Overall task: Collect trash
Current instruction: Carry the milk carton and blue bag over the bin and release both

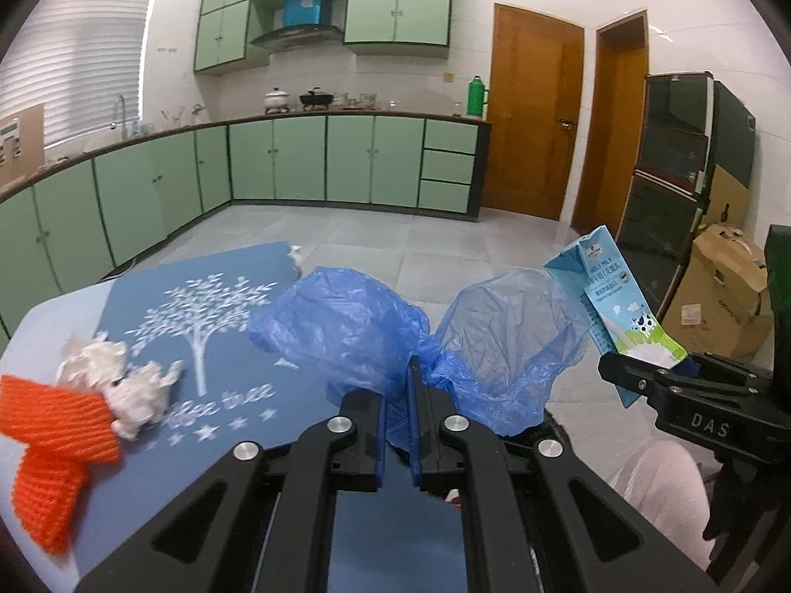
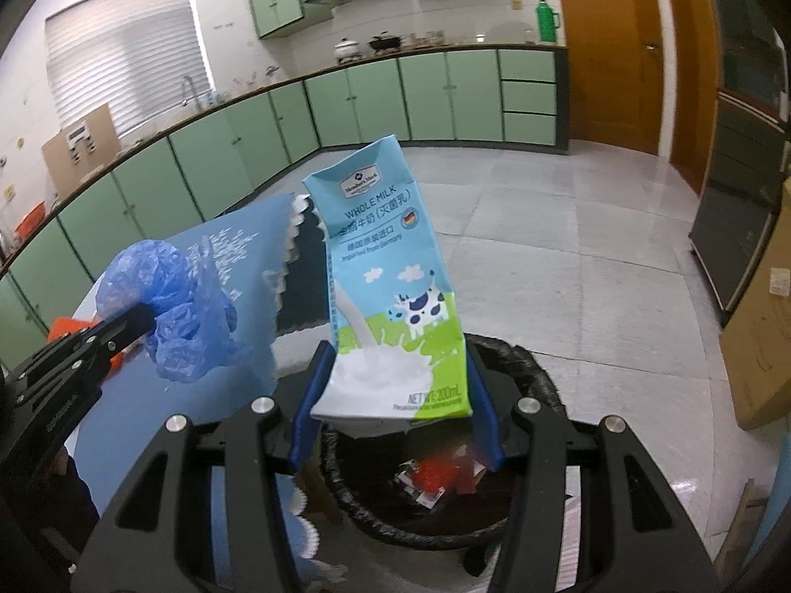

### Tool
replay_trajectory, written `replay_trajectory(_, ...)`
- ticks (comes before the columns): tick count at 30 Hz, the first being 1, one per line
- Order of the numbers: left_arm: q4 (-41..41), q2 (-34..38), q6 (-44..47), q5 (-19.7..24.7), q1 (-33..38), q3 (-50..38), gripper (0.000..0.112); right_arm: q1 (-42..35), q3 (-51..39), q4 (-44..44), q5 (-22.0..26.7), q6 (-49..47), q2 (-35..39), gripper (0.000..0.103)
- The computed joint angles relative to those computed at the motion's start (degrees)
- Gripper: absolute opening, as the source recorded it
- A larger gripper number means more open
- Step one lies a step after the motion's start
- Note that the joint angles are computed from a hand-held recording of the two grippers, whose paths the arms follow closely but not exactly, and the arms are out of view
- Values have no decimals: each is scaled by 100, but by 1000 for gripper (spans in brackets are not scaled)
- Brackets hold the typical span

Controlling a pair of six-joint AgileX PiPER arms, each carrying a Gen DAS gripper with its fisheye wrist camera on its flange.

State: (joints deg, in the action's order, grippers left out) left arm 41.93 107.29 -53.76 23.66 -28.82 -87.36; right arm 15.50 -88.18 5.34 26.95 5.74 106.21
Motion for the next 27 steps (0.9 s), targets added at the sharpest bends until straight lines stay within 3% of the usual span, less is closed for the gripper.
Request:
replay_trajectory(12, -1507, 1284, 1532, 481, -146, -1750, 7, -324, 117, -267, -119, 424, 259, 49)
replay_trajectory(20, -2004, 1978, 2136, 929, -215, -2789, 9, -461, -26, -476, -77, 732, 556, 50)
replay_trajectory(22, -2118, 2072, 2225, 983, -202, -2936, 14, -442, -114, -624, 5, 896, 634, 60)
replay_trajectory(24, -2227, 2112, 2297, 1015, -184, -3018, 39, -412, -92, -913, -37, 1185, 660, 66)
replay_trajectory(27, -2168, 1996, 2180, 893, -157, -2842, 49, -420, -53, -1123, -67, 1383, 664, 75)
